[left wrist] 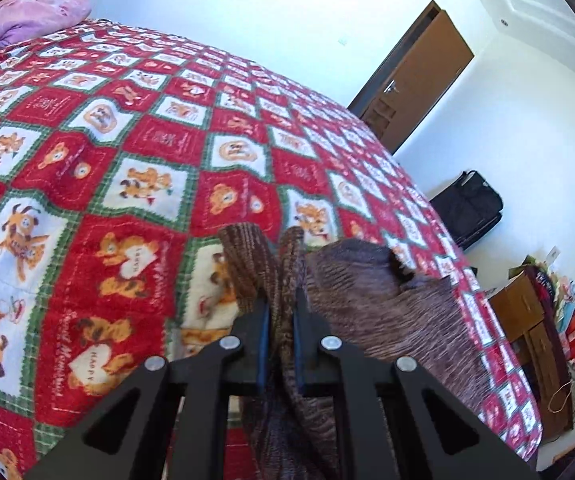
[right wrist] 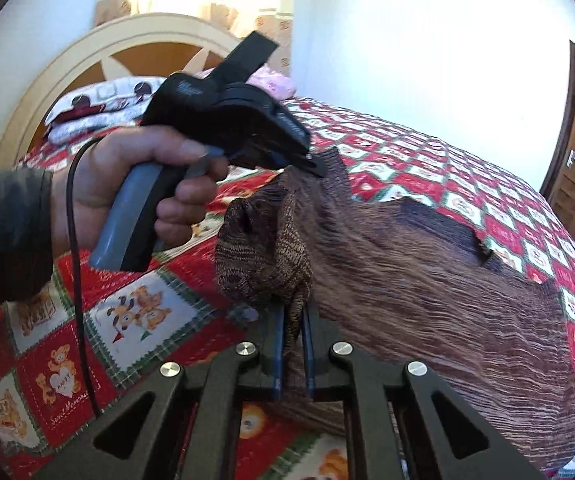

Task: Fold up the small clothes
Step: 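Close both grippers on the sweater side edge, then lift the side edge with both grippers and fold it over the sweater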

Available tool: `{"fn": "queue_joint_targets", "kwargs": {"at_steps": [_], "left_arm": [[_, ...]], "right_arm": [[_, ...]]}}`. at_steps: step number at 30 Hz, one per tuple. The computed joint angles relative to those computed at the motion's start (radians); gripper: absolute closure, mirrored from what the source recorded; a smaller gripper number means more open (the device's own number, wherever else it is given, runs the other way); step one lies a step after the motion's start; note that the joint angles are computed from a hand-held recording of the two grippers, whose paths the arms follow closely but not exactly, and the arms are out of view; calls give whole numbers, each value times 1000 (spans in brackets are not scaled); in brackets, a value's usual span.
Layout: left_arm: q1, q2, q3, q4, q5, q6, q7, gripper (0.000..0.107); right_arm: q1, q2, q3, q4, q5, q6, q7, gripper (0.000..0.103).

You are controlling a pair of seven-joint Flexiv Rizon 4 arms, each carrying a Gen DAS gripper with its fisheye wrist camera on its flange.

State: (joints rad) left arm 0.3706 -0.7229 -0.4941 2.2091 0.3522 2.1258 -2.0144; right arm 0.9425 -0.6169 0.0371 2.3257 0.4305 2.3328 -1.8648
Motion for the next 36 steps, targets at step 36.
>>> {"fn": "queue_joint_targets", "kwargs": {"at_steps": [36], "left_arm": [[-362,-102,-68,-407,-234,-262,210,97]], "right_arm": [[-611,119,87,234,-388,158,379,97]]}}
